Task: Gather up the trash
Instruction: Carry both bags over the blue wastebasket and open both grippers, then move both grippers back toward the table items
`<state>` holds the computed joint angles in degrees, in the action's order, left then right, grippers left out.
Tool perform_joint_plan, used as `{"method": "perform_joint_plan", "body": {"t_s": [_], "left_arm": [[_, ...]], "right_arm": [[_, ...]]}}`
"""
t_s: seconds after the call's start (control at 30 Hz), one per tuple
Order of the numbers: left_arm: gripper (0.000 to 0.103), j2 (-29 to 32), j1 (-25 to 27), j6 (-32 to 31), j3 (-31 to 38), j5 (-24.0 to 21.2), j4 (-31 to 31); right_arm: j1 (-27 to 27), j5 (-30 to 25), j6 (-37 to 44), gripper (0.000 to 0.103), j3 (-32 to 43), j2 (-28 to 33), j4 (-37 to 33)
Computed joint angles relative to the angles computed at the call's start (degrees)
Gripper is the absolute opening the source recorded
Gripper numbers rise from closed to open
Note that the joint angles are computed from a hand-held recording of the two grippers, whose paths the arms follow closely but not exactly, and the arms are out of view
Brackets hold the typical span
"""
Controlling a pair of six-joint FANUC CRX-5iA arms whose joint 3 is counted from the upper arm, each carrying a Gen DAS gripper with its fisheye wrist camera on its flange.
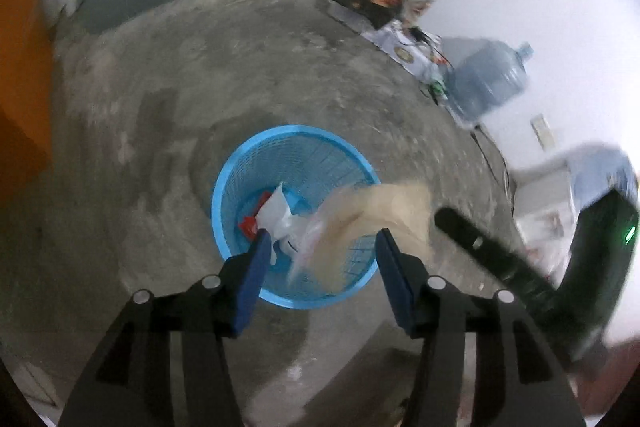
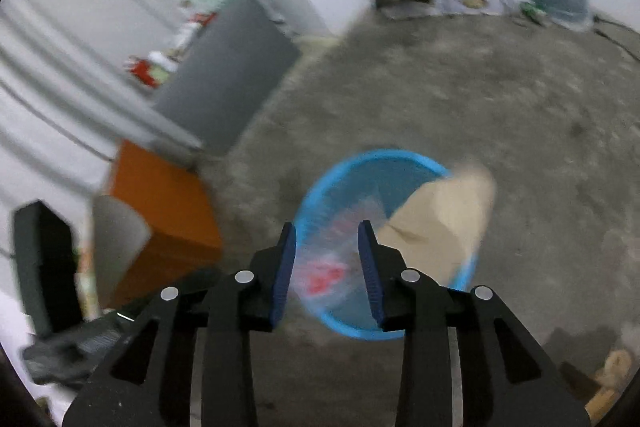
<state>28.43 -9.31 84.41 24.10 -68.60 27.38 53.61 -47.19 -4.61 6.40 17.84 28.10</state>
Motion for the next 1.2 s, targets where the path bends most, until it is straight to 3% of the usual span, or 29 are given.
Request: {"method": "perform_joint_plan", "body": {"t_s": [0.1,0.37,0.43,0.53,0.7,0.87,1.0,1.2], "left_arm": [[0.052,-1.2,1.0,-0.8,-2.3,0.7,1.8],[0.053,-6.2,3.5,-4.3,-6.5,0.5,5.7],[0.052,-8.8,5.6,-5.1,-10.2,-1.5,11.4],[0.052,-13.9,8.7,-7.6,-15.8,-3.9,17.0],[0.052,-22.4,14.6,-11.9,-20.6,-6.8,19.2],[0.053,-31.9,24.0,-20.7,-24.0,-7.0,18.2],[0.053,-37.5,34.4,-27.3,-26.2,-10.0,20.5],[0.057,-41.8,53.1,-36.6,-26.9,-17.4,25.3]], "right_arm": [[0.4,2.0,-2.7,0.033,-3.3,-1.6,1.5],[2.7,-0.4,-5.7,0.035,-5.2,-4.6,8.0],[3.7,-1.2,-5.9,0.041,-5.2,-5.2,10.9],[6.6,-5.5,-4.2,0.058,-3.8,-6.0,16.0],[11.4,-10.8,2.3,0.09,0.5,-5.4,24.7],[15.7,-14.6,11.2,0.095,7.8,-2.3,29.8],[18.1,-14.7,18.9,0.095,16.8,1.0,25.5],[18.3,-11.8,32.0,0.095,35.6,7.6,4.6]]}}
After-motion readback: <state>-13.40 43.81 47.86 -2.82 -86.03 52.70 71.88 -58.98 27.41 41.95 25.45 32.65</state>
